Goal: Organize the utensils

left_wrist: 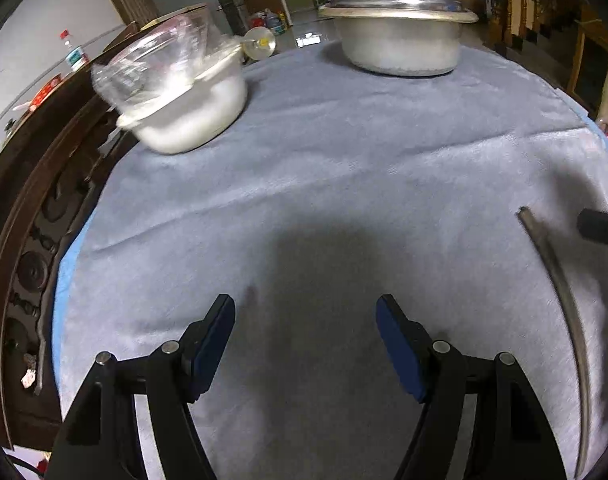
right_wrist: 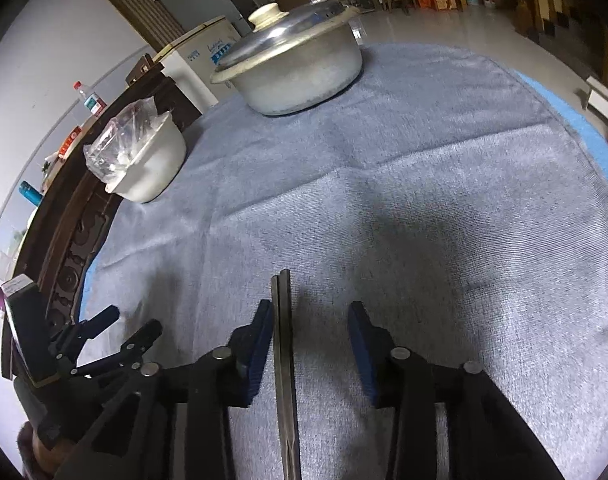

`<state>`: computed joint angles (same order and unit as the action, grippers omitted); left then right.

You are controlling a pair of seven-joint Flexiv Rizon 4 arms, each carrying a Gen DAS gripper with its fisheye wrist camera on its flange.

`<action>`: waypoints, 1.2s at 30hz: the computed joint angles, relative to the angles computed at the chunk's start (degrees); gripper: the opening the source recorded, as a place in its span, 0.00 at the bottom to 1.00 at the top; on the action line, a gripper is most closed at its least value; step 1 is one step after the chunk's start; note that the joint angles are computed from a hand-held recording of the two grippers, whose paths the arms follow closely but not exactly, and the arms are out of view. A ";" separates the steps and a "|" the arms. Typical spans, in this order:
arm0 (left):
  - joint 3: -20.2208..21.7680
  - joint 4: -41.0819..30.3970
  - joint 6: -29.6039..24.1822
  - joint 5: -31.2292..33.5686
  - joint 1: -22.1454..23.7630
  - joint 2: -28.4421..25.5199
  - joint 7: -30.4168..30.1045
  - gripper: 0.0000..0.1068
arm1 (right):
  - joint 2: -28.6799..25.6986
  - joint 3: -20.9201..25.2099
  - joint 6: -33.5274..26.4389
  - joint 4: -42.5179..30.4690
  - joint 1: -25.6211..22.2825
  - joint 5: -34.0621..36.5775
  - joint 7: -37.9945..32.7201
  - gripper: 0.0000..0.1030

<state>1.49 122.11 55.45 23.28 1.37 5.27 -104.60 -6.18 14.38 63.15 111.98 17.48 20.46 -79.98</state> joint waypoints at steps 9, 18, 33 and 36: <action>-0.17 -1.42 1.63 -4.24 -1.72 -3.12 2.28 0.69 | -2.37 0.40 -1.93 -1.60 1.09 -2.01 -1.60 0.37; 0.57 -1.17 1.66 -6.22 -1.81 -3.56 2.80 0.69 | -1.89 -0.32 -2.85 1.40 3.70 -18.24 1.92 0.30; 0.80 0.70 4.35 -13.10 -1.98 -3.64 6.71 0.69 | 0.42 -2.56 5.16 7.05 0.26 -19.67 13.71 0.27; 0.31 1.32 7.11 -18.00 -2.82 -4.78 10.83 0.69 | 0.30 -0.45 7.43 5.91 -2.66 -6.07 6.45 0.26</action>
<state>1.81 123.43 62.56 5.28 -1.45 0.49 -93.77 -5.88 13.93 70.58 117.89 14.82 14.39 -73.53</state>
